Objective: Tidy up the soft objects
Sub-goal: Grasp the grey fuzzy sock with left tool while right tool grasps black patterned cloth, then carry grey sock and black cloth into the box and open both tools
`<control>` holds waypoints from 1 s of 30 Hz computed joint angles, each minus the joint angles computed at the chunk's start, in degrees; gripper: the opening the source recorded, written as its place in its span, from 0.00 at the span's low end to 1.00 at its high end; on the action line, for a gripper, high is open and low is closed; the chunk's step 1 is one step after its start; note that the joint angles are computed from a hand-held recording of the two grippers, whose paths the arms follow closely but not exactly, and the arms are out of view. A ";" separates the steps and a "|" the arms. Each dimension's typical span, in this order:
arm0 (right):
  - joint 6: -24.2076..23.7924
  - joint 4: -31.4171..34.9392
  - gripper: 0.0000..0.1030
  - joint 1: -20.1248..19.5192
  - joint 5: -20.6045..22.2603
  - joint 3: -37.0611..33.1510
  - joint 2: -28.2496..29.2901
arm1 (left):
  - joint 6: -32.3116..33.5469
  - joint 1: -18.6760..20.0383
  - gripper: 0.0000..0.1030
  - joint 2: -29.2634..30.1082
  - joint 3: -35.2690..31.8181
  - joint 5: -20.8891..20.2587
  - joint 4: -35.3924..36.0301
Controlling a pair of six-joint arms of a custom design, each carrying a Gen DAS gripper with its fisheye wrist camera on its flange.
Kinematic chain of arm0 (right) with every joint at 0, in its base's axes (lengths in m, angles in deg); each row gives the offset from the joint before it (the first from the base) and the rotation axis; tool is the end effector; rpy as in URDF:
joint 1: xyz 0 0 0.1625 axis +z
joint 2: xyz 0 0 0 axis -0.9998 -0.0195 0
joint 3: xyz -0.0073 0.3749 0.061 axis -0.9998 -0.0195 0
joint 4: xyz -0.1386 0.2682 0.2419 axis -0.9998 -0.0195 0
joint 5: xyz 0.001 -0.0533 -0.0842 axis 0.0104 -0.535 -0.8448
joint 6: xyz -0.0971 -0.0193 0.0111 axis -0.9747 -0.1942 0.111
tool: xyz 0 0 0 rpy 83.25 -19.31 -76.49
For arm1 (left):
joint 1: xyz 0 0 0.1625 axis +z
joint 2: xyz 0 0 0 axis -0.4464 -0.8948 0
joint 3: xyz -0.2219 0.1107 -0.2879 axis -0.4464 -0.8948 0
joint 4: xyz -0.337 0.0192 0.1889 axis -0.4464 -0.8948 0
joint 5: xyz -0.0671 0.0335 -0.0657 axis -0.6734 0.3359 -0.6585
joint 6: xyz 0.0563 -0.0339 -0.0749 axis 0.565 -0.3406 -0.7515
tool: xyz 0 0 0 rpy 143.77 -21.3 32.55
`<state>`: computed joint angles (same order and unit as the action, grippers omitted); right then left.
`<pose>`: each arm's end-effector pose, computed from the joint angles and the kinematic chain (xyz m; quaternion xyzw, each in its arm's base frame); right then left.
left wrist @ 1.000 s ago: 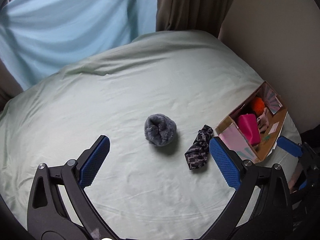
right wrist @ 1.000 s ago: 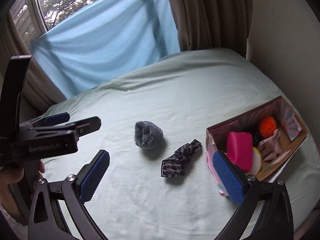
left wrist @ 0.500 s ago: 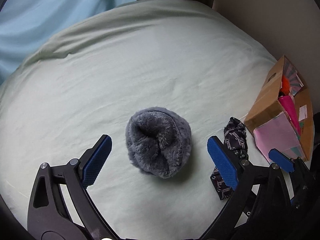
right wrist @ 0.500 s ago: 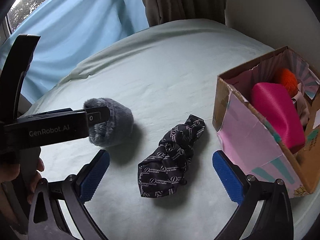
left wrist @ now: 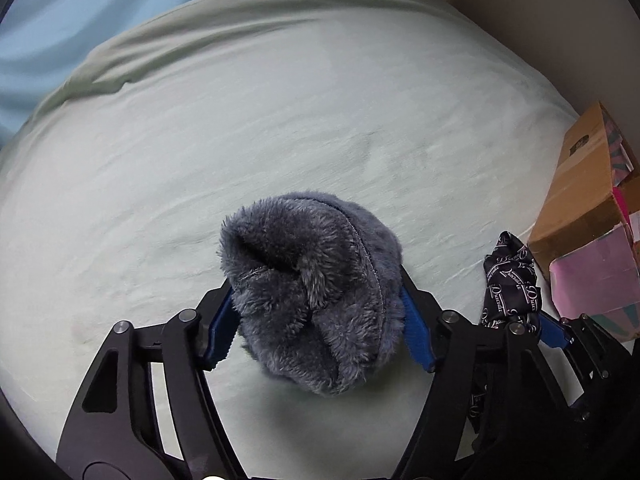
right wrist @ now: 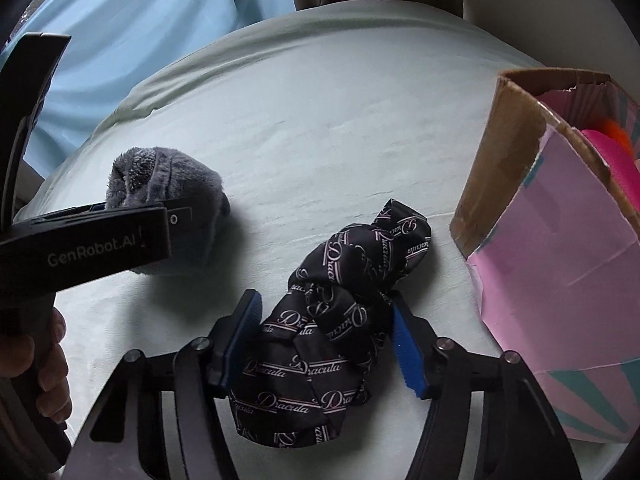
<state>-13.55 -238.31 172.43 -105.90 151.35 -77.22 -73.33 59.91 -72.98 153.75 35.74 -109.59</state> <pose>0.0342 -0.4700 0.3481 0.0684 -0.9081 0.2701 0.3125 -0.4474 -0.5292 -0.0578 0.1990 0.9172 -0.1696 0.3006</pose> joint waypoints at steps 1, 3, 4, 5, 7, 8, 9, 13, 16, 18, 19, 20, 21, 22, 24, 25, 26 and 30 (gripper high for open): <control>-0.24 -0.22 0.48 -0.04 -0.20 0.07 0.08 | 0.40 -0.02 0.59 -0.19 0.27 0.19 -0.15; -0.82 0.12 0.41 -0.42 0.11 0.07 -0.36 | 1.40 -0.22 0.52 -0.24 0.44 0.56 -0.17; -1.10 0.42 0.40 -0.63 0.42 0.02 -0.65 | 1.64 -0.34 0.48 -0.30 0.48 0.74 -0.10; -1.30 0.75 0.38 -0.73 0.65 -0.03 -0.87 | 1.53 -0.48 0.46 -0.42 0.50 0.84 0.20; -1.73 1.19 0.36 -0.65 1.11 -0.04 -1.41 | 0.89 -0.67 0.44 -0.83 0.49 0.86 0.86; -2.13 1.40 0.35 -0.61 1.39 0.19 -2.16 | 0.55 -0.86 0.43 -1.09 0.54 0.93 1.22; -2.43 1.73 0.35 -0.39 1.56 0.20 -2.71 | 0.03 -1.17 0.43 -1.48 0.61 1.04 1.67; -2.46 4.44 0.35 1.20 2.19 -0.11 -5.62 | -2.16 -2.62 0.43 -3.62 0.98 1.16 2.68; -1.70 8.18 0.35 3.43 1.96 -1.43 -7.86 | -5.83 -4.41 0.43 -5.54 0.17 1.88 5.96; -0.95 11.62 0.35 5.19 1.92 -2.72 -9.84 | -7.78 -5.58 0.43 -6.38 -1.38 2.53 8.89; -0.98 13.86 0.35 5.80 2.06 -3.27 -11.54 | -8.90 -6.34 0.43 -6.63 -2.54 3.05 10.89; -0.76 15.87 0.35 6.74 1.86 -4.22 -12.44 | -9.81 -7.02 0.43 -6.73 -3.76 3.47 12.67; -0.55 17.93 0.35 7.76 1.73 -5.35 -13.28 | -10.74 -7.79 0.43 -6.81 -5.04 3.97 14.42; -0.32 19.86 0.35 8.63 1.61 -6.41 -14.07 | -11.71 -8.54 0.43 -6.63 -6.71 4.47 16.39; -0.17 23.76 0.35 10.30 0.90 -8.89 -15.51 | -13.86 -9.96 0.43 -5.97 -10.27 5.35 20.31; -0.14 25.28 0.35 11.05 0.64 -10.20 -15.78 | -15.05 -10.69 0.43 -5.44 -12.34 5.65 22.28; -0.24 26.88 0.35 11.59 0.60 -11.45 -16.30 | -16.14 -11.34 0.43 -4.77 -14.51 5.95 24.13; -0.91 34.64 0.35 12.44 1.12 -17.91 -18.13 | -20.53 -13.66 0.43 -0.27 -25.40 7.08 32.65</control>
<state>-14.46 -203.67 184.87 -104.78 133.44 -95.34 -93.86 46.25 -73.25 128.35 42.82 -76.94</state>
